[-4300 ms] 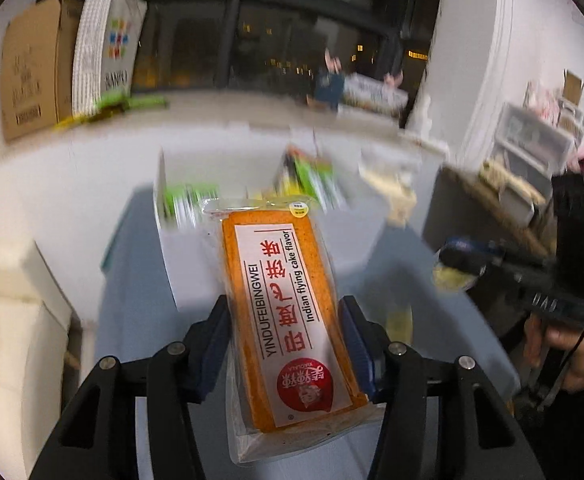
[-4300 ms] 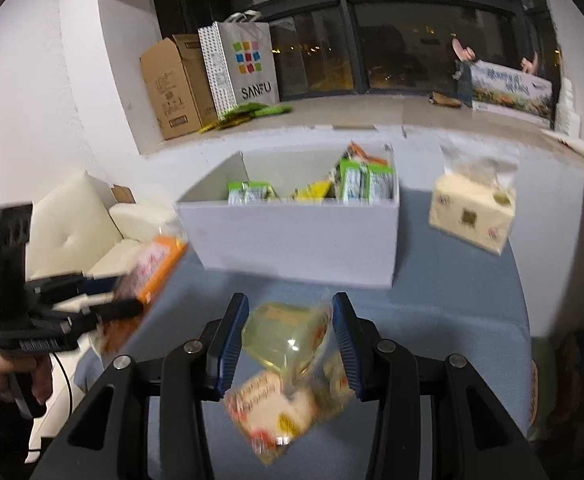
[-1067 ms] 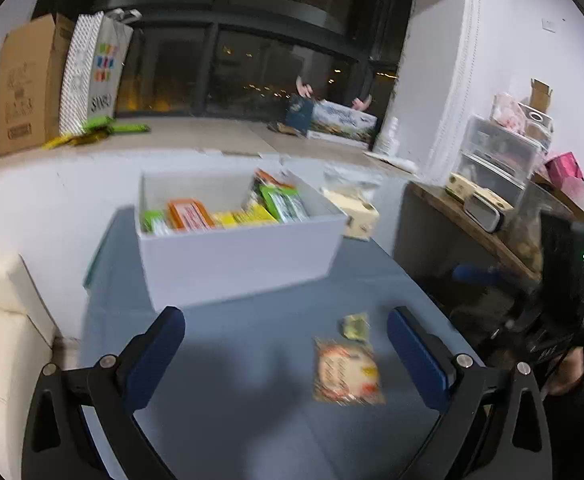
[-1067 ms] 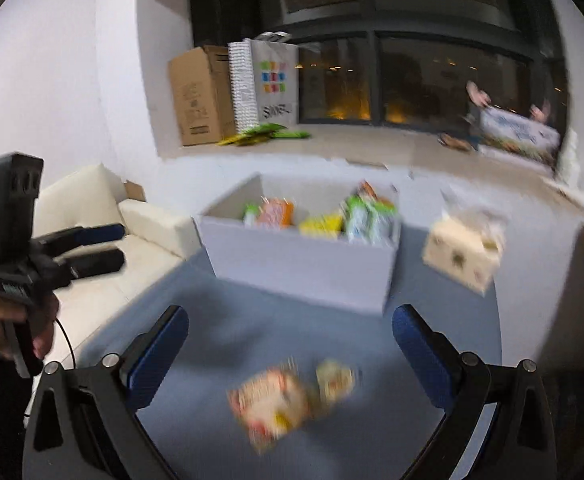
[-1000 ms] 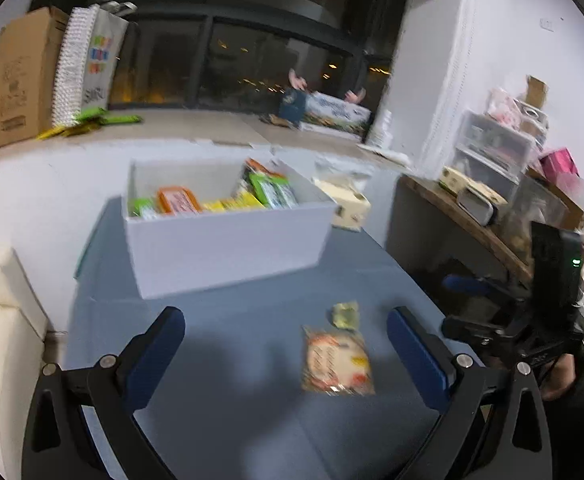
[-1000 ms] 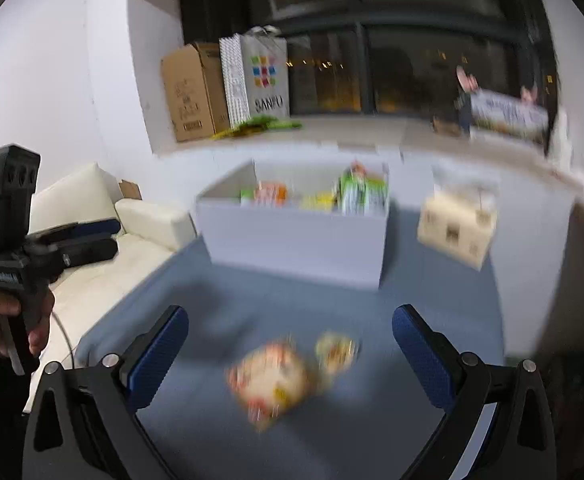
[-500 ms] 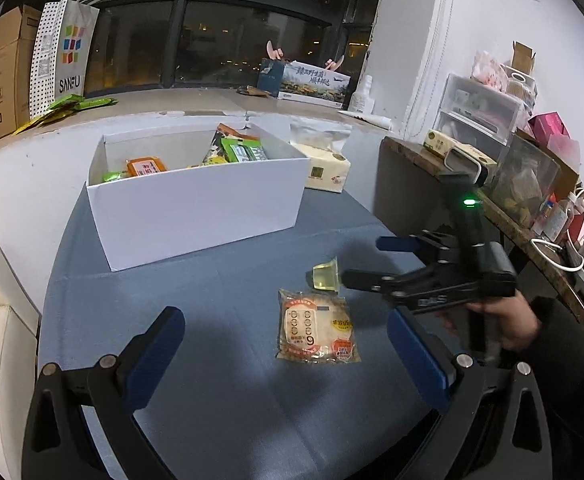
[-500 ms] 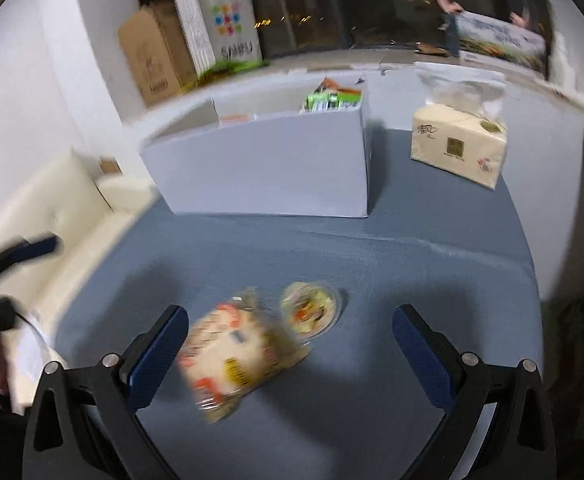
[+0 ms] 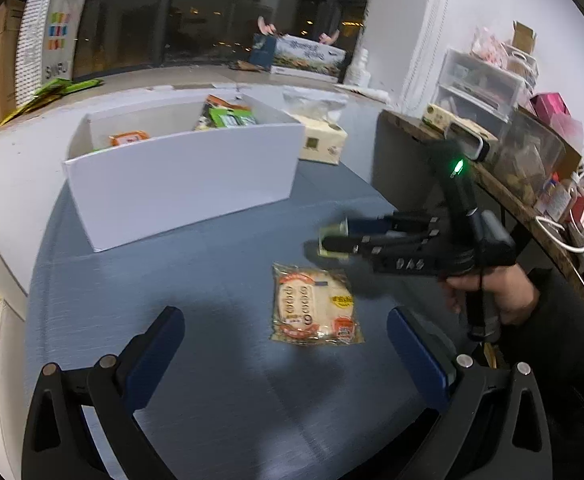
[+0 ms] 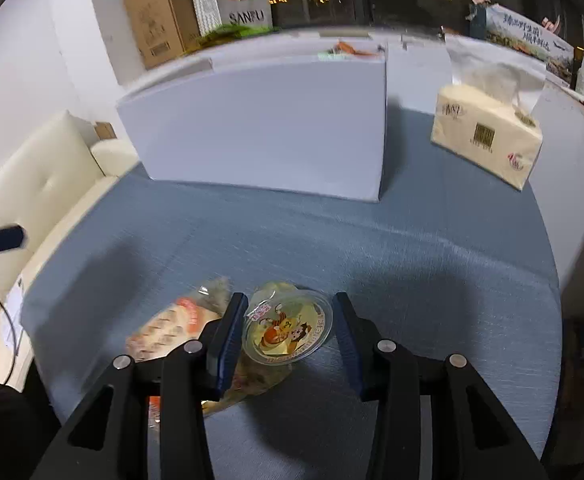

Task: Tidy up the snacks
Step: 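Grasp the last jelly cup with the right tool while the left tool grasps the bun bag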

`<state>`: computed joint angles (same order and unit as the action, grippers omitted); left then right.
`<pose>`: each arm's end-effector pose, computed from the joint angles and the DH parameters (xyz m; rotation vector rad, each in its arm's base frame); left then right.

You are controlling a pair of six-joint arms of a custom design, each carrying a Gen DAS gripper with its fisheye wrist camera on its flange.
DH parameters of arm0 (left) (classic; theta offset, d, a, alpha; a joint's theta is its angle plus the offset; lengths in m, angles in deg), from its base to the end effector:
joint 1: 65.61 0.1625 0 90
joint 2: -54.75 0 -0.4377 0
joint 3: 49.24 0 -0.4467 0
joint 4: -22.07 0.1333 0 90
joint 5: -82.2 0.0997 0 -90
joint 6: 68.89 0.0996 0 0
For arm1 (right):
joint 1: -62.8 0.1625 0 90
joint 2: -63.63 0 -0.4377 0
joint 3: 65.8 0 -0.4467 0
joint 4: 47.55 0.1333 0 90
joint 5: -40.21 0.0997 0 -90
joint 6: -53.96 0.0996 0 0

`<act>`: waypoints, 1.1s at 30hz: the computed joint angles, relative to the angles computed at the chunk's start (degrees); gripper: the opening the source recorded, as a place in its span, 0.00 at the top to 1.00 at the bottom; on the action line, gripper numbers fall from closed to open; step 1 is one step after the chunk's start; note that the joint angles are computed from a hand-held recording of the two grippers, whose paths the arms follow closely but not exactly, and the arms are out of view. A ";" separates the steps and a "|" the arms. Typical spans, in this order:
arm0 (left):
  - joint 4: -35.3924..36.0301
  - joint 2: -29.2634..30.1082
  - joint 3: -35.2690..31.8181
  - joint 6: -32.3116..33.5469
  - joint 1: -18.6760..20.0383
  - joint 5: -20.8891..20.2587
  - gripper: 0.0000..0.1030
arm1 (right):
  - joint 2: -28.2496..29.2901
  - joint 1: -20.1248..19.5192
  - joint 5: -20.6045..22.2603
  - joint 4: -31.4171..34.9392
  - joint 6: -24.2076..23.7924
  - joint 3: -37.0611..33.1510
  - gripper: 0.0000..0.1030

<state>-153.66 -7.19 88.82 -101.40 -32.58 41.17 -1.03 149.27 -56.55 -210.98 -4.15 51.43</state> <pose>-0.2404 -0.4049 0.0673 0.4330 2.4462 -0.9440 0.0852 -0.5936 0.1464 1.2714 -2.5315 0.3621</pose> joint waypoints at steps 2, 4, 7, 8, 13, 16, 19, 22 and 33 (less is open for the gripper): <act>0.36 1.42 -1.51 1.64 1.11 -1.55 0.00 | -1.40 0.00 1.31 0.05 0.47 0.57 0.55; 2.22 3.53 -3.94 3.10 2.62 -3.39 0.00 | -3.16 -0.09 2.85 0.37 1.19 1.14 0.55; 4.02 7.05 -7.74 5.44 4.91 -5.74 0.00 | -6.47 -0.58 5.70 1.22 1.91 2.42 0.55; 4.89 7.63 -8.59 5.55 5.35 -5.89 0.00 | -7.07 -0.76 6.17 1.11 2.03 2.87 0.55; 8.61 11.37 -13.71 6.67 8.20 -6.96 0.00 | -11.81 -2.04 9.18 0.99 2.66 5.24 0.54; 10.20 13.07 -15.71 6.53 9.61 -7.85 0.00 | -13.95 -3.28 11.32 1.49 3.51 6.12 0.54; 11.56 14.22 -16.57 5.90 10.52 -8.45 0.06 | -15.40 -4.05 12.63 1.87 4.08 6.68 0.54; 10.49 14.62 -15.75 8.02 9.49 -5.95 0.24 | -16.35 -5.00 13.98 2.88 4.53 6.99 0.54; -6.93 6.16 -5.67 8.96 5.03 -1.58 0.24 | -15.83 -4.59 14.72 3.15 5.18 7.27 0.54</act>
<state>-160.58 -1.03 83.15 -92.43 -27.55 39.59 -16.86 144.68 -41.83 -207.83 1.03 58.69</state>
